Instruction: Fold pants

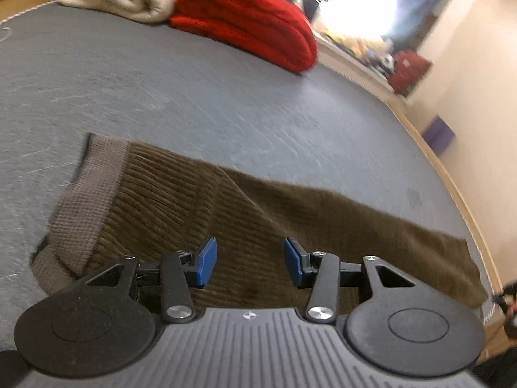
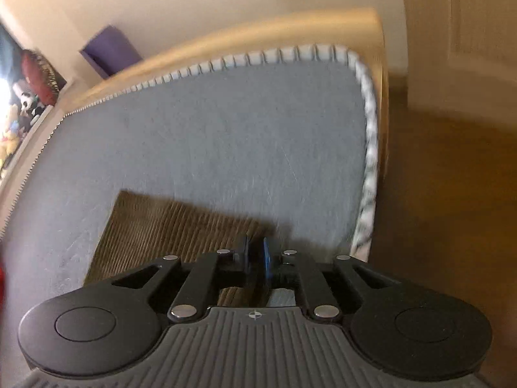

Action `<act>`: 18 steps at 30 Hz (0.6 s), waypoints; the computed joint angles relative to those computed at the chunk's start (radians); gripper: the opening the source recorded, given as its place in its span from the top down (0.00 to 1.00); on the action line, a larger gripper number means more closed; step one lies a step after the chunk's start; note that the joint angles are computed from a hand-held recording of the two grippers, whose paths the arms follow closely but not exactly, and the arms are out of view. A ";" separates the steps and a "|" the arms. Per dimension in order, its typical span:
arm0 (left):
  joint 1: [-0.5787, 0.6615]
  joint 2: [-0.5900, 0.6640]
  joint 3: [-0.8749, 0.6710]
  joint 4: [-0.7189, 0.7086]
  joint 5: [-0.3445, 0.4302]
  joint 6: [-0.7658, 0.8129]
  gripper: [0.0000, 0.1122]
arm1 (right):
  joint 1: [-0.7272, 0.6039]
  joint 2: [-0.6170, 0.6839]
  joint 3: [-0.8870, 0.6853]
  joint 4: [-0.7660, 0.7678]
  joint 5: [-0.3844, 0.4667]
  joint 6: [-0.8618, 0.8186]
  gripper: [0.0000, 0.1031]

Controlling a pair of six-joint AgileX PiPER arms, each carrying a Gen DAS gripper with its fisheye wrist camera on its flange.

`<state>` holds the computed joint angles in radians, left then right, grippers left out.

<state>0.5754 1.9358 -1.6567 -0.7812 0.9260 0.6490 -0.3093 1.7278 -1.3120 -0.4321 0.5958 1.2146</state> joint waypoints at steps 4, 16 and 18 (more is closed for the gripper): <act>0.007 0.002 -0.015 0.065 -0.047 -0.124 0.55 | 0.029 -0.031 0.019 -0.087 0.002 0.049 0.90; 0.093 0.104 -0.261 0.339 0.049 -0.625 0.55 | 0.009 0.009 -0.024 0.332 0.024 -0.324 0.74; 0.101 0.141 -0.319 0.336 0.098 -0.656 0.55 | 0.002 0.020 -0.033 0.361 0.041 -0.327 0.74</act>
<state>0.6760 2.0766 -1.9753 -0.4453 1.0243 -0.0073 -0.3072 1.7477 -1.3448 -0.0711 0.6369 0.8874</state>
